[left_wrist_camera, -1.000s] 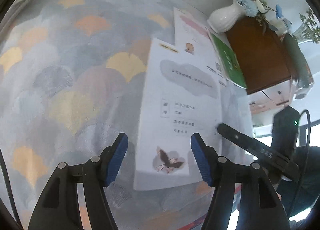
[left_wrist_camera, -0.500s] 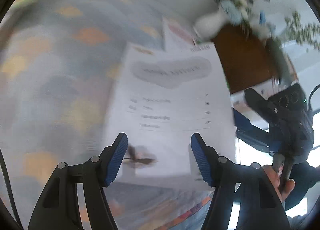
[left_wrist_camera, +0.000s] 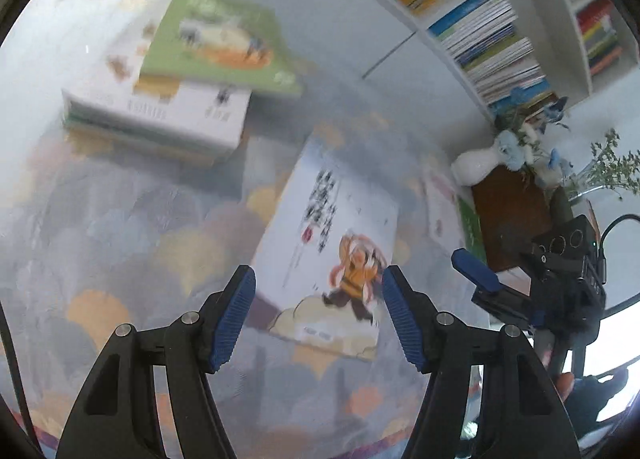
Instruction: Organize books
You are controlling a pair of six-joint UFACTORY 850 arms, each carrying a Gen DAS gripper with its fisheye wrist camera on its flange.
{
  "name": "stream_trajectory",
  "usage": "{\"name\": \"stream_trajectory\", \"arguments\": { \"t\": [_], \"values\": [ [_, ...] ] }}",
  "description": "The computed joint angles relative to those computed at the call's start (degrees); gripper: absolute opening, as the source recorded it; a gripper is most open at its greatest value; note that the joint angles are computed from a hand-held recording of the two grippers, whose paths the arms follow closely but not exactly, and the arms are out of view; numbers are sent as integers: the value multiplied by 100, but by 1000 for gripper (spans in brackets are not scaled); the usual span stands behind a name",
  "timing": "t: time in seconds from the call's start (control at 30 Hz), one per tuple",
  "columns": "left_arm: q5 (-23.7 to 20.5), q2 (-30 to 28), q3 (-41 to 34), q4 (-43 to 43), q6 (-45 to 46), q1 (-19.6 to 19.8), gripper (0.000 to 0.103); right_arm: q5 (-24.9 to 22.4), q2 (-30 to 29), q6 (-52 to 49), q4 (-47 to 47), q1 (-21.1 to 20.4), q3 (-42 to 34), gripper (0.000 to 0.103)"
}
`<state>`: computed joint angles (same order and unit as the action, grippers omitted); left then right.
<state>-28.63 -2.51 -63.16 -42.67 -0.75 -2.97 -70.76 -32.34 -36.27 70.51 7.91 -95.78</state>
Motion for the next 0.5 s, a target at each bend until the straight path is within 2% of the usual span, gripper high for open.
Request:
{"name": "stream_trajectory", "arguments": {
  "t": [0.03, 0.07, 0.17, 0.23, 0.27, 0.33, 0.43, 0.5],
  "values": [
    [-96, -115, -6, -124, 196, 26, 63, 164, 12, 63, -157, 29, 13, 56],
    [-185, -219, -45, -128, 302, 39, 63, 423, 61, 150, -389, 67, 83, 58],
    [-259, -526, -167, -115, 463, -6, 63, 1197, 125, 687, -1593, 239, 155, 58],
    [-252, -711, -261, -32, 440, -21, 63, 1545, 109, 1140, -2343, 391, 176, 58],
    [-230, -764, -285, 143, 297, -46, 62, 1727, 163, 1217, -2523, 414, 304, 54],
    [-283, -868, -348, 67, 445, -21, 51, 2156, 315, 1350, -2927, 445, 626, 37],
    [-542, -1003, -391, -496, 1174, 77, 42, 2673, 446, 1835, -3698, 583, 884, 34],
    [-646, -1008, -361, -715, 1562, 120, 41, 2603, 422, 1867, -3676, 605, 956, 34]
  ]
}}
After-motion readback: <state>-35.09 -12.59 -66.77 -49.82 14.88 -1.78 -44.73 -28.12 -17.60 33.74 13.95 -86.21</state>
